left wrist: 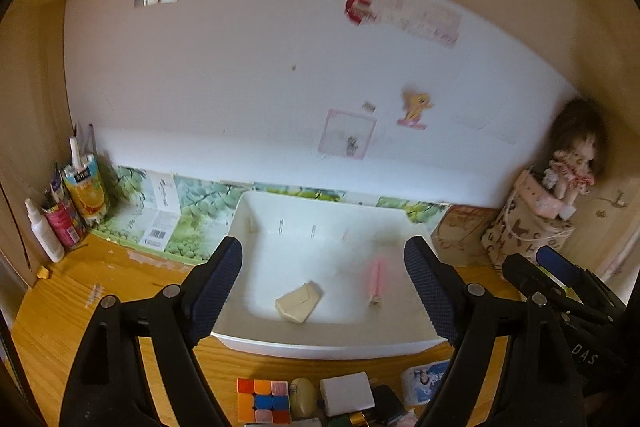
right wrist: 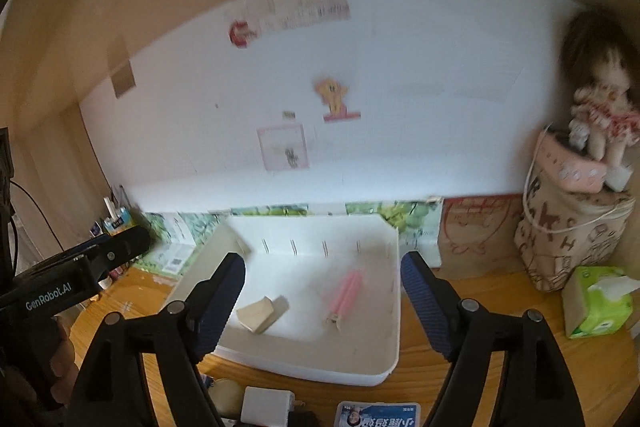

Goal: Organize rigid objects
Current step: 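Withdraw both grippers from the bin back toward the table items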

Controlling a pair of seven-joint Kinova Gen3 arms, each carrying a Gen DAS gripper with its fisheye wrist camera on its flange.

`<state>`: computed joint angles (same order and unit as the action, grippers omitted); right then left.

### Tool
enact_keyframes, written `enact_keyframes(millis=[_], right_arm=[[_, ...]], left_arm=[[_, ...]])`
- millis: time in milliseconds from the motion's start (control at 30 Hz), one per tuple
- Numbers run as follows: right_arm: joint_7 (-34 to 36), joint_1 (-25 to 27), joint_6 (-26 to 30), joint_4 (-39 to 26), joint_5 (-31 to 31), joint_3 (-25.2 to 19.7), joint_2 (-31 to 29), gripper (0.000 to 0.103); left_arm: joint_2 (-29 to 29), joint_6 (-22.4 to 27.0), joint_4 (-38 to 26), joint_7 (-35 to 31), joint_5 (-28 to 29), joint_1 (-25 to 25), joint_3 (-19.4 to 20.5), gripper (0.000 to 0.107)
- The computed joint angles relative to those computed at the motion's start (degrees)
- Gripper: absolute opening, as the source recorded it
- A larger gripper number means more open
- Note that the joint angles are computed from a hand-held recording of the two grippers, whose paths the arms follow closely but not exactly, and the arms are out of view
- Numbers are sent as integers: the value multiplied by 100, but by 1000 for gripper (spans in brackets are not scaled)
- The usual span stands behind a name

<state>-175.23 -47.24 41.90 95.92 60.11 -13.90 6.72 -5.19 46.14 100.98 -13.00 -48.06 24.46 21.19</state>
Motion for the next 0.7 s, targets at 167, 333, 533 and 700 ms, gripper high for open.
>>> enact_keyframes(millis=[167,333,533,700], right_arm=[[-719,-205,440,324,534,-253,-341,81],[-1181,-265,932,592,822,-648,-589,81],[-1434,-411,1463,773,733,-1013,-710,81],[-1486,-596,1865,794,530,-1205,-723,81]], left_arm=[[-372,73,164,103,-77,-42,220,86],[-725,142,292,73,129,-293,506,86],[-1100,208,427,-231,653,-527,704,86],[-1354,386,540,-484,1145,-727,841,86]])
